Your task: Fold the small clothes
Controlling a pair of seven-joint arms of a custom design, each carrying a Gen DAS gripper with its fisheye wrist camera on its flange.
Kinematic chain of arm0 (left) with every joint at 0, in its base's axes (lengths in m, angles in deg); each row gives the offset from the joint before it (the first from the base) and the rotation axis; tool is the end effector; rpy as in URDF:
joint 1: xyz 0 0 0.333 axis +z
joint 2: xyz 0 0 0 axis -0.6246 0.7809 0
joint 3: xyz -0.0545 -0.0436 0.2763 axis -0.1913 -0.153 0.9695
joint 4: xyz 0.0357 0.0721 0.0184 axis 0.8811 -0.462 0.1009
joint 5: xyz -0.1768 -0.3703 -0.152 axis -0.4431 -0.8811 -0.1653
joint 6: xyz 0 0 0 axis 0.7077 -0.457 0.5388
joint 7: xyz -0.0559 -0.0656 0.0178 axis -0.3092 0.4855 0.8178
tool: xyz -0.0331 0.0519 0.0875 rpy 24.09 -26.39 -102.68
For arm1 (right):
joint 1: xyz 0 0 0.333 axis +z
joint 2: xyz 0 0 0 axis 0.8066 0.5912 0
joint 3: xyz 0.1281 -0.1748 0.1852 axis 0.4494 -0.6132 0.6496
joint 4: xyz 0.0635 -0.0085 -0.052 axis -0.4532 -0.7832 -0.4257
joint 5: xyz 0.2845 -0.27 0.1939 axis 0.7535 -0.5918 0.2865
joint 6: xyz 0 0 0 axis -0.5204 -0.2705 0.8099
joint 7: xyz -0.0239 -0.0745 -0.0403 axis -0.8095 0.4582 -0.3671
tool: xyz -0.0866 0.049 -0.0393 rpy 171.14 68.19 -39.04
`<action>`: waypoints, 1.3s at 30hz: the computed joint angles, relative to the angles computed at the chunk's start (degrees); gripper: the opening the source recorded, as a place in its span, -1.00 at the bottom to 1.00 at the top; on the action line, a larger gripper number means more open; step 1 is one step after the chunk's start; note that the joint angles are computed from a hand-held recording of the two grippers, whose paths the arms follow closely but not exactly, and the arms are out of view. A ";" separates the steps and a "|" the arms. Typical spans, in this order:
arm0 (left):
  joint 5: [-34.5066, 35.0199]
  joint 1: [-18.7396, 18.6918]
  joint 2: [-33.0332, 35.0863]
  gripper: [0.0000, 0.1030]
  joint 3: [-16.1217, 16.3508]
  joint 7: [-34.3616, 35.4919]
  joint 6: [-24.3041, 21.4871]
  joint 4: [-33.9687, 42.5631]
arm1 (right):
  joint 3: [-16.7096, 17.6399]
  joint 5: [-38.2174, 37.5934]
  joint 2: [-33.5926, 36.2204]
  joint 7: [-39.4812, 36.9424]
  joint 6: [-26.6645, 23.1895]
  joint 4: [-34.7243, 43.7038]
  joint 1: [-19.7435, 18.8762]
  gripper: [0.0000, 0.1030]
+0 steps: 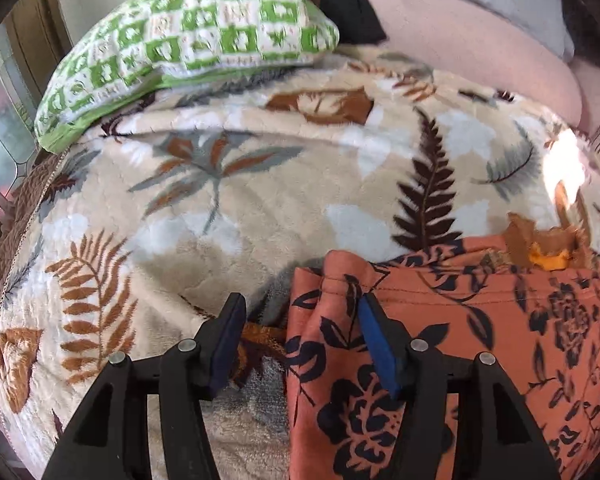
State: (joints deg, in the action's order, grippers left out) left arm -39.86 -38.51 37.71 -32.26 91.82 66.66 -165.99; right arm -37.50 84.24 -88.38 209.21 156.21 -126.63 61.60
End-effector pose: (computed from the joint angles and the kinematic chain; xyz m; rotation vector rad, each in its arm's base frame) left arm 0.7494 -0.0895 0.4969 -1.3440 2.4324 -0.6847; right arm 0.4466 0.0339 0.4980 -0.6207 2.1781 -0.1659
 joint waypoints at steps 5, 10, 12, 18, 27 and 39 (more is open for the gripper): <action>-12.03 4.58 -10.37 0.20 -1.55 7.60 1.97 -10.42 | 8.81 -6.32 -8.03 2.43 -8.93 1.02 -1.26 0.53; -24.69 6.46 -22.30 0.23 1.12 16.91 -1.82 -22.26 | 17.14 -10.36 -14.90 11.70 -13.94 -0.56 1.71 0.53; -28.30 6.21 -27.08 0.24 3.00 20.31 -2.68 -27.57 | 21.12 -12.04 -17.02 16.56 -16.33 -1.06 2.62 0.53; -34.27 4.48 -37.73 0.26 7.89 27.93 -3.40 -40.15 | 30.86 -16.37 -20.42 29.48 -24.64 -0.39 5.14 0.53; -34.20 3.49 -42.27 0.26 10.51 26.92 -4.51 -43.62 | 32.16 -23.26 -19.72 34.68 -31.90 3.15 10.33 0.53; -34.89 2.65 -46.19 0.27 11.86 27.11 -3.56 -45.11 | 32.17 -36.25 -17.18 37.73 -37.43 10.12 12.29 0.55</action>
